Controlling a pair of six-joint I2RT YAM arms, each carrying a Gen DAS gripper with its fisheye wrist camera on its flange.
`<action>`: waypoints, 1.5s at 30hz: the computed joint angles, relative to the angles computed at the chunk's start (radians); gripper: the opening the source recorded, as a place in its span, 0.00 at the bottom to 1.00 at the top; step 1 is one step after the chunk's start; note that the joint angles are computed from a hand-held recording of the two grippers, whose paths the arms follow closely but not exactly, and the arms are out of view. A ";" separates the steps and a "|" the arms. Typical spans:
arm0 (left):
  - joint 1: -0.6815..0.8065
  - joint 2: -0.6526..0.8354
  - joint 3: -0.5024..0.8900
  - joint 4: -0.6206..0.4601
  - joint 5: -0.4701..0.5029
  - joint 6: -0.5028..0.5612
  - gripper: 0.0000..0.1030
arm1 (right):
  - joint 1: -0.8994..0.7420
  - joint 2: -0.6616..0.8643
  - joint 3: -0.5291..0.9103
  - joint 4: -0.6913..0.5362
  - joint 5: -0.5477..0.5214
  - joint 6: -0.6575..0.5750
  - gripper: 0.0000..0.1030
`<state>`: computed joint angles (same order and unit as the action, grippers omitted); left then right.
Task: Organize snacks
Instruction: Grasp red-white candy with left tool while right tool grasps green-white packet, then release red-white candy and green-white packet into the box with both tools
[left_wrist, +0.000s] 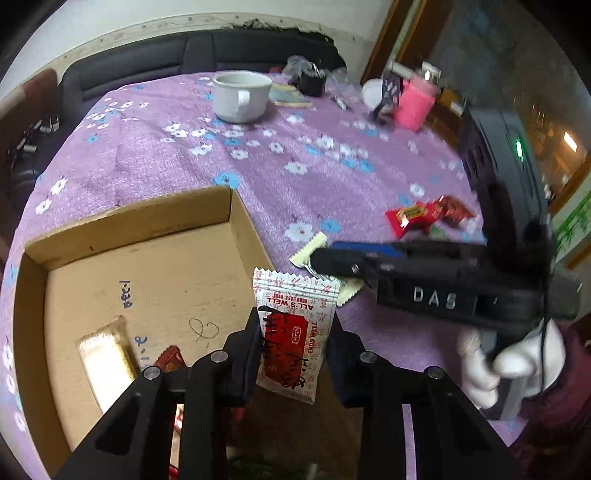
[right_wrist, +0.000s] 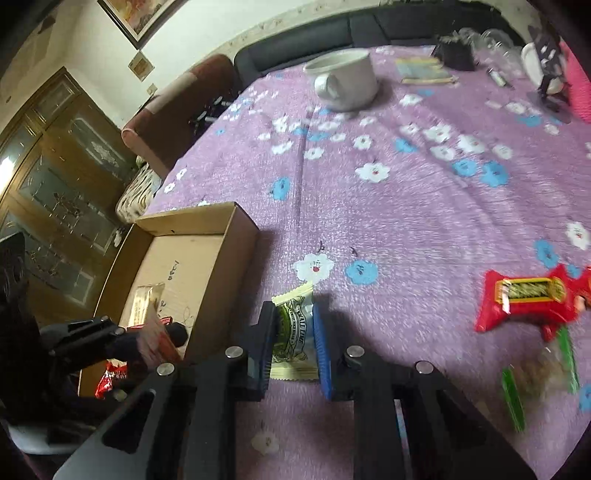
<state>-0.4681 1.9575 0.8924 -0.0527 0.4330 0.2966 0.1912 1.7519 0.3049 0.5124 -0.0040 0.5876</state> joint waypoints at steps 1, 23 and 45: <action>0.011 -0.013 -0.013 0.007 0.022 -0.007 0.32 | 0.027 -0.031 -0.011 -0.013 0.041 0.012 0.19; 0.446 -0.230 -0.274 0.045 0.262 0.016 0.31 | 0.838 -0.194 0.085 -0.306 0.560 0.220 0.19; 0.508 -0.162 -0.168 0.013 0.252 -0.016 0.32 | 0.587 -0.125 0.168 -0.252 0.388 0.071 0.19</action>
